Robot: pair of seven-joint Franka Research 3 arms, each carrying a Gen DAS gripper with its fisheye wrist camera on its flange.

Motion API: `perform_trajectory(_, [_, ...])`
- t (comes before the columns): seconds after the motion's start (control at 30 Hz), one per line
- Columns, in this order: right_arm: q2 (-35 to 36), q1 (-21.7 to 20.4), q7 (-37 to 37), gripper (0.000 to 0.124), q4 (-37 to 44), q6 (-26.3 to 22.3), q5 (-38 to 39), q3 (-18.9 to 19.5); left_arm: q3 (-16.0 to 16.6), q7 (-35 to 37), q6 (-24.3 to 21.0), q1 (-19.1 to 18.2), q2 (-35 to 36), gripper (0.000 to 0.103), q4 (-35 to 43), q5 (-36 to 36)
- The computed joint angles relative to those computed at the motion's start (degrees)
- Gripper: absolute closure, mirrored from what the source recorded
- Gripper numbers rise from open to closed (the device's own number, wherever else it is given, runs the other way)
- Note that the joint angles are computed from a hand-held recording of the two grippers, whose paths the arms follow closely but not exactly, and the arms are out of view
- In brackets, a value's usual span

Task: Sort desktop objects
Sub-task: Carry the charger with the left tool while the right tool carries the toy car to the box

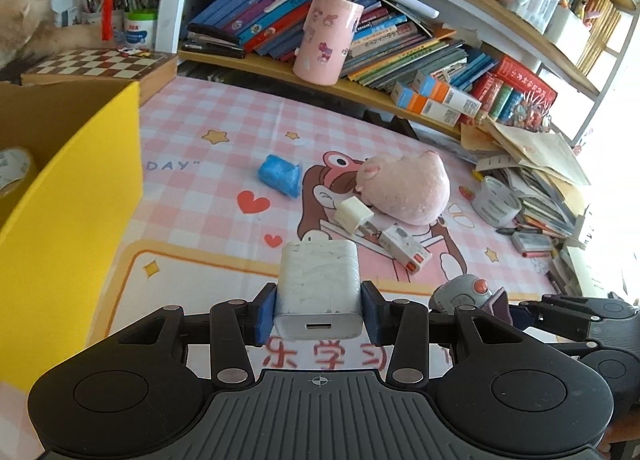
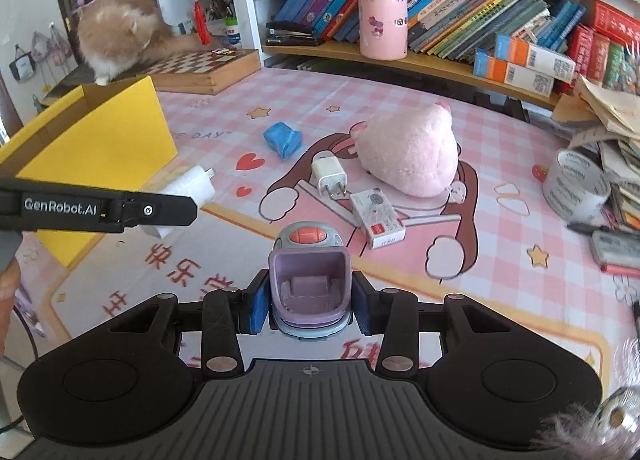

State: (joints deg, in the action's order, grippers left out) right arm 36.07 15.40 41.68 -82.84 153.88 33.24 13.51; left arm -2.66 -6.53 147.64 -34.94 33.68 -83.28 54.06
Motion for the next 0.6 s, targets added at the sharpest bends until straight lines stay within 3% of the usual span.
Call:
perform_trajectory(0.17, [-3.3, 0.6, 0.6, 0.086, -4.8, 2.0, 0.7, 0.0, 0.4, -4.8, 2.7, -0.4, -4.2, 0.061, -5.5, 3.4])
perform_trajectory(0.37, [-7.1, 1.3, 3.5, 0.086, -10.4, 5.3, 2.7, 0.3, -1.0, -9.6, 7.0, 0.9, -8.6, 0.061, -11.9, 7.6])
perform_trajectory(0.6, [-10.5, 2.2, 5.0, 0.086, -15.0, 7.2, 4.2, 1.0, -2.8, -14.9, 8.9, 2.4, -13.5, 0.061, -18.3, 13.1])
